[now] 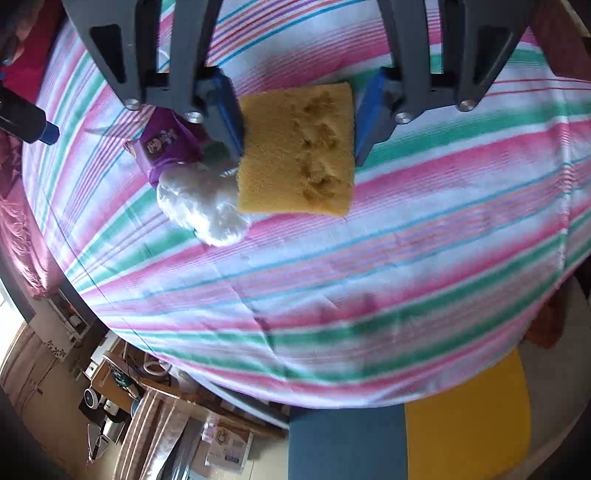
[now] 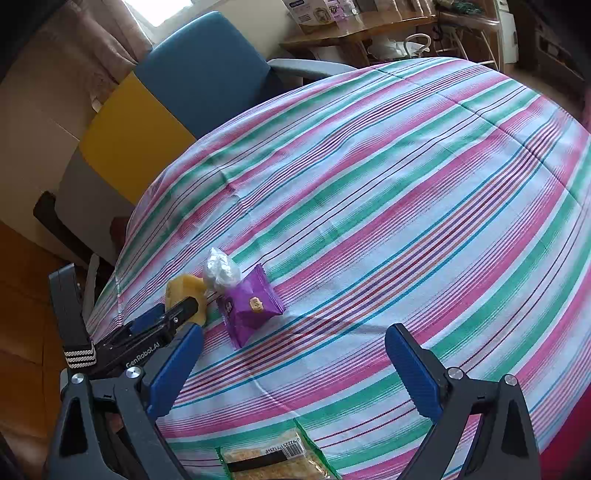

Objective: Organize objects
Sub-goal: 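Grasp the yellow sponge with the left gripper while the right gripper grasps the plastic-wrapped item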

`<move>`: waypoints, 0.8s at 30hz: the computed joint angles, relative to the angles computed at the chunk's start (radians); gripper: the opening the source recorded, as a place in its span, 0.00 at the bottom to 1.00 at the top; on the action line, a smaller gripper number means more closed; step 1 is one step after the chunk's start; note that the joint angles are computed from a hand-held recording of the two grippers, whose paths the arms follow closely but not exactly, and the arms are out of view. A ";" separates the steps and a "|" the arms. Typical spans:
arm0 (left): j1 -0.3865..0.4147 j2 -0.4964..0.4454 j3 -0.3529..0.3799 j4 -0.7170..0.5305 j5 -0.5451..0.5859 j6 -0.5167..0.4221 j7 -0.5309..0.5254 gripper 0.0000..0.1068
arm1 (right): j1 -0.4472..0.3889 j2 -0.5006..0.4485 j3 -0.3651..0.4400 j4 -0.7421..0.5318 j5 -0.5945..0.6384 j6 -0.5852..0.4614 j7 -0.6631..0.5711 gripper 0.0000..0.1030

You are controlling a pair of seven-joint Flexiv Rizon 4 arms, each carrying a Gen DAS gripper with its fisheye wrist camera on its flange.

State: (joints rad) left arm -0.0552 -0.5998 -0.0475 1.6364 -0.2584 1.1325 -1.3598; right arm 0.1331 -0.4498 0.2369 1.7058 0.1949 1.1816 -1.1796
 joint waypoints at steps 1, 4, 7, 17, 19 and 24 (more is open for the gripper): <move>-0.002 0.008 0.000 0.016 0.001 0.019 -0.001 0.50 | 0.001 0.000 -0.001 0.001 -0.002 0.003 -0.002 0.97; 0.001 0.048 -0.005 0.075 -0.009 0.030 -0.006 0.49 | 0.008 0.003 -0.007 0.009 -0.015 0.016 -0.006 0.97; 0.014 0.117 -0.026 0.174 -0.036 0.047 0.016 0.49 | 0.010 0.004 -0.006 0.012 -0.025 0.014 -0.013 0.97; -0.028 0.322 0.005 0.476 -0.053 0.125 -0.038 0.49 | 0.028 0.005 -0.017 0.020 -0.059 0.003 -0.019 0.92; -0.033 0.340 0.002 0.518 -0.050 0.175 -0.033 0.49 | 0.029 0.003 -0.016 0.019 -0.066 -0.002 -0.024 0.89; 0.003 0.338 -0.054 0.557 -0.146 0.236 0.016 0.49 | 0.045 0.000 -0.022 0.023 -0.104 -0.010 -0.036 0.67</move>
State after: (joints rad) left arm -0.0526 -0.2614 -0.1016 2.1934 -0.4049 1.3681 -1.3440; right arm 0.1782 -0.4501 0.2146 1.7284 0.0906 1.1720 -1.2159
